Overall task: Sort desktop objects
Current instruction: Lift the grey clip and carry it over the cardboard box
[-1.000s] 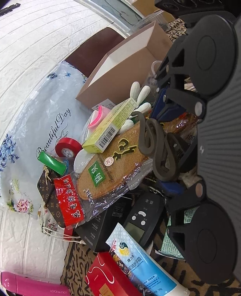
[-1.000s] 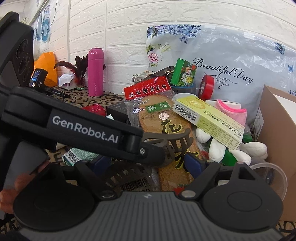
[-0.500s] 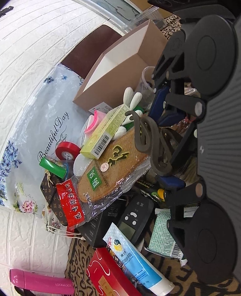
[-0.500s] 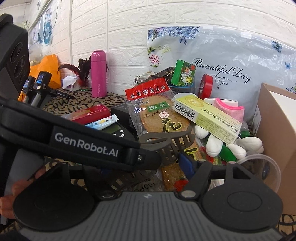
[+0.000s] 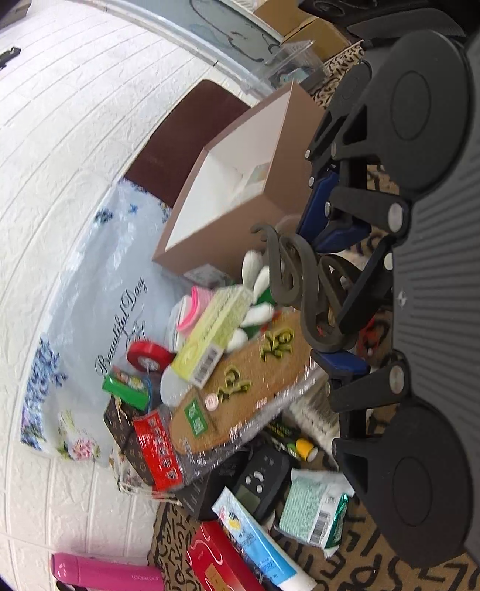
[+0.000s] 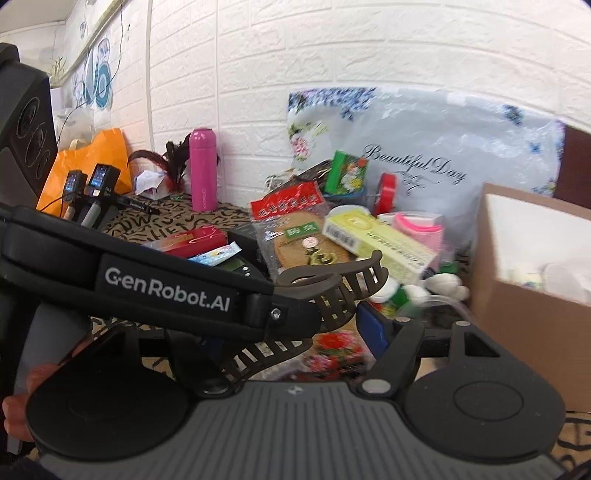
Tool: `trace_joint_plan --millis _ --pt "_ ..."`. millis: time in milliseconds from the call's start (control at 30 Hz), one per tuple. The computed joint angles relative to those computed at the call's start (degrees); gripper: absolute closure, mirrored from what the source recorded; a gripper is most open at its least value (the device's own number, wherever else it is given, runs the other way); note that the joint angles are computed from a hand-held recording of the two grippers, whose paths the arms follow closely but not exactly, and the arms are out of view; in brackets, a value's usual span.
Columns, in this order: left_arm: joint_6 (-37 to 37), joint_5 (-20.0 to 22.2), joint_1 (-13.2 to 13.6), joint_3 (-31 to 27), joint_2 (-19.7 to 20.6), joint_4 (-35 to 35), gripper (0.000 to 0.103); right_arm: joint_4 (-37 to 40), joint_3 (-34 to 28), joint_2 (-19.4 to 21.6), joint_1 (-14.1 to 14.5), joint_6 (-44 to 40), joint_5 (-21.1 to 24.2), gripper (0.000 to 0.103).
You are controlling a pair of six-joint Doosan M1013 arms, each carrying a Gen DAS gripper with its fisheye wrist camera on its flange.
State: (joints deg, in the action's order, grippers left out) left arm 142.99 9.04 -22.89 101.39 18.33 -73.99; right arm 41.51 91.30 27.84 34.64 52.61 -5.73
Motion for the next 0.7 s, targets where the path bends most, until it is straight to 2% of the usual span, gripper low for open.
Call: trace_joint_plan --millis 167,267,433,700 --pt "6.4 -0.5 -2.3 -0.6 -0.3 -4.8 0.045 -1.9 3.5 -2.8 -0.6 3.1 -3.5 0.032" --pt "7.7 -0.6 -3.5 -1.5 0.0 -4.7 0.045 -2.7 5.3 -4.1 -1.1 4.8 -5.7 0.032" --pt "1.9 0.8 -5.0 -4.1 1.0 2.5 0.045 -3.2 7.9 -5.9 -2.2 7.3 -9.3 0.036" --pt "0.4 2.7 -6.7 -9.3 3.7 5.5 0.045 -3.5 9.8 -7.4 -4.5 9.6 -13.6 0.037"
